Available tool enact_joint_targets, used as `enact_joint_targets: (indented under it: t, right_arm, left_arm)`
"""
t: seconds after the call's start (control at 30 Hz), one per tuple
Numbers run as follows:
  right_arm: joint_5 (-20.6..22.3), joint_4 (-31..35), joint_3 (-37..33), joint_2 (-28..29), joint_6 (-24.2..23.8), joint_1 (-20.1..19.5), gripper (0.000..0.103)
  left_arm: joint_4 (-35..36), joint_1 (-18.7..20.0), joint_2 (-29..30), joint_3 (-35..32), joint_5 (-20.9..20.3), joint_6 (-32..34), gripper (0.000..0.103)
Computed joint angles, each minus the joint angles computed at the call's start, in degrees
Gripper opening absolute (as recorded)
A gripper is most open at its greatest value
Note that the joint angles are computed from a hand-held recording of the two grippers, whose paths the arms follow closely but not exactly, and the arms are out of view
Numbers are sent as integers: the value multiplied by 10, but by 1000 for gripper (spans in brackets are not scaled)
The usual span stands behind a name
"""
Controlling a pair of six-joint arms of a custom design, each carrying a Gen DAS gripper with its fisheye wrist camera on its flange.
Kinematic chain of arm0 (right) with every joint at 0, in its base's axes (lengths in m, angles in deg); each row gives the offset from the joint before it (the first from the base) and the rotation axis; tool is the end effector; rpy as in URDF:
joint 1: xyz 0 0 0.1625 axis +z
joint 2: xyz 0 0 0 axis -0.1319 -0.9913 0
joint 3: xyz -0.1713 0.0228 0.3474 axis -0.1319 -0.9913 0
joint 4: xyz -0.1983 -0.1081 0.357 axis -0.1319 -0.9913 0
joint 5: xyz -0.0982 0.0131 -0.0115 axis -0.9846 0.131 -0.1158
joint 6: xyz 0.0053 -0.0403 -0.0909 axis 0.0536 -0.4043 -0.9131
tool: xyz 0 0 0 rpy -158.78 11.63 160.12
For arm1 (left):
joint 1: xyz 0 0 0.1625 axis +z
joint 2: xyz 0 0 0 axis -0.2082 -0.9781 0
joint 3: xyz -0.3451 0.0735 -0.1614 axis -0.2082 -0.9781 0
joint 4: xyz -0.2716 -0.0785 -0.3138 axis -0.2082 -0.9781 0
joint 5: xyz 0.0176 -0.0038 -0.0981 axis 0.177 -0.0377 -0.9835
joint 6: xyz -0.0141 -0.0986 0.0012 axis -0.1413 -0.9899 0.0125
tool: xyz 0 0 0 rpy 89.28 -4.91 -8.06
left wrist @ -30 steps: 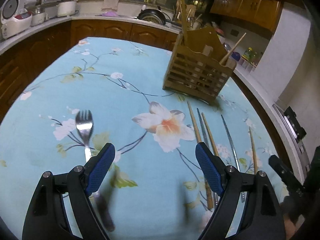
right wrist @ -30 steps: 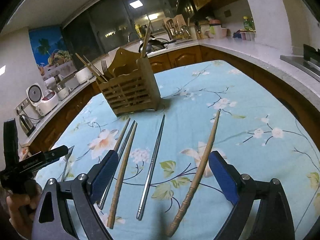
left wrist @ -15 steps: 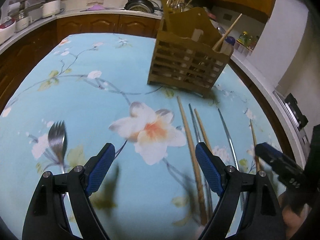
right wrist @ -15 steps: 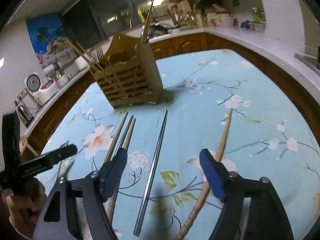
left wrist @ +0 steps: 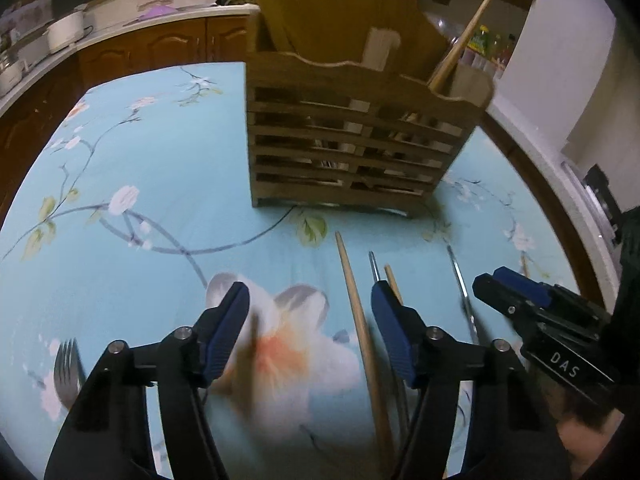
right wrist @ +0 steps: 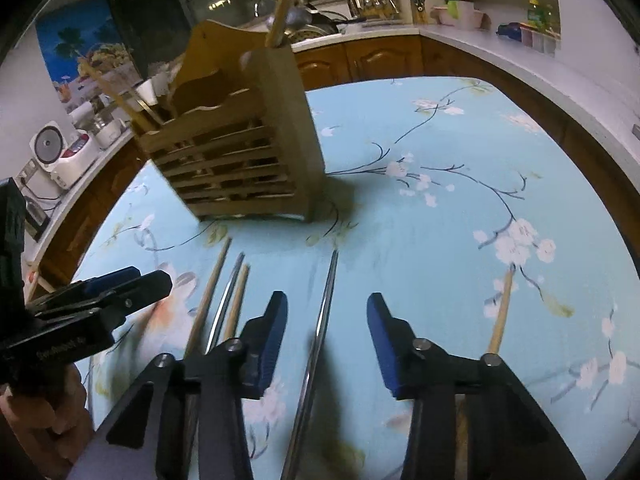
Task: Organize utensils
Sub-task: 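Grasp a metal chopstick with the right tool while the left tool grasps a wooden one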
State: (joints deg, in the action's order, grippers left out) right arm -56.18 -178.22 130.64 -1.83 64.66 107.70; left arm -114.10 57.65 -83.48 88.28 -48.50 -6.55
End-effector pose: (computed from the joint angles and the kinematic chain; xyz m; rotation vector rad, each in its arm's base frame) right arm 0.1579 -0.4345 0.1559 0.1923 -2.4137 0.9284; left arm -0.2342 -0.5170 0.0986 0.6510 2.4899 -0.5891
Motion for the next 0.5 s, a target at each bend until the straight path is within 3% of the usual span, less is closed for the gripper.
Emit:
enact_joint_targets:
  t: [0.2,0.37,0.4,0.47,0.5]
  right_arm:
    - [-13,33,-33,20,-7,-12,30]
    - [-41,30,-51,45,-41,-4,30]
    - [-47,27,-53,50,-48,-2,29]
    - [-67,19,-58,60,-62,4,22]
    - [-71,18,-59,62,-65,5,15]
  left_arm:
    - [37,19,49,-53,-13,14,43]
    - [9,0,77,-50,40,62,41]
    - [-1,-2,79,-46,41,75,37]
    - [-7,-4,78,-42,36,87,13]
    - [-4,-5,77,-42,35,89,9]
